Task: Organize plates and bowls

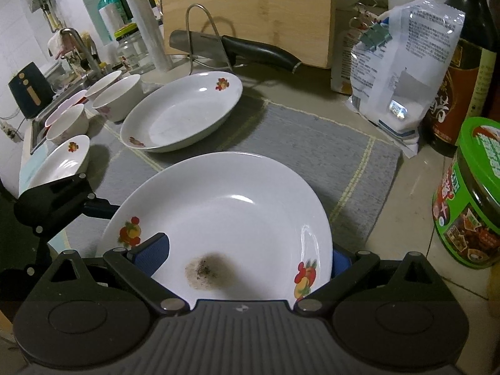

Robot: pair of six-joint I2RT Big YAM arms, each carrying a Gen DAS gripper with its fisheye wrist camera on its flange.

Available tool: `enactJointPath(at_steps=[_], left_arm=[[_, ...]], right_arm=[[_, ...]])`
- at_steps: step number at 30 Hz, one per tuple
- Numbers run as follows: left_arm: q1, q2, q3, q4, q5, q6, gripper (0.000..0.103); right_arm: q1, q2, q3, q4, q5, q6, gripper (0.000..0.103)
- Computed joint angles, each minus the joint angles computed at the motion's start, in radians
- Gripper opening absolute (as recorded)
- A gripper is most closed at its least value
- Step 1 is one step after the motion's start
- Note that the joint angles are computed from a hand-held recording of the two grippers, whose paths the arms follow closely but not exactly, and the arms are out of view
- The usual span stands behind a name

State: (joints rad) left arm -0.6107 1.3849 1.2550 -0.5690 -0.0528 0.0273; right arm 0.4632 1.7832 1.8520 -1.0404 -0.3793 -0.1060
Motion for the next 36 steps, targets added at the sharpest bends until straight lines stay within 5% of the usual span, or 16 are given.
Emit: enactJointPath(at_steps=[17, 28, 36], left_arm=[[-0.015, 0.004, -0.010, 0.029, -0.049, 0.021, 0.102], [-0.020, -0.061, -0.031, -0.013, -0.084, -0.050, 0.102], [-0.069, -0.143, -0.034, -0.083, -0.202, -0.144, 0.102]], right_arm=[[0.011, -0.001, -0.023, 0.041, 0.069, 0.030, 0.103], [0.031, -0.079, -0.077, 0.079, 0.174, 0.049, 0.103], [0.087, -0.165, -0.129, 0.136, 0.236, 0.072, 0.103]])
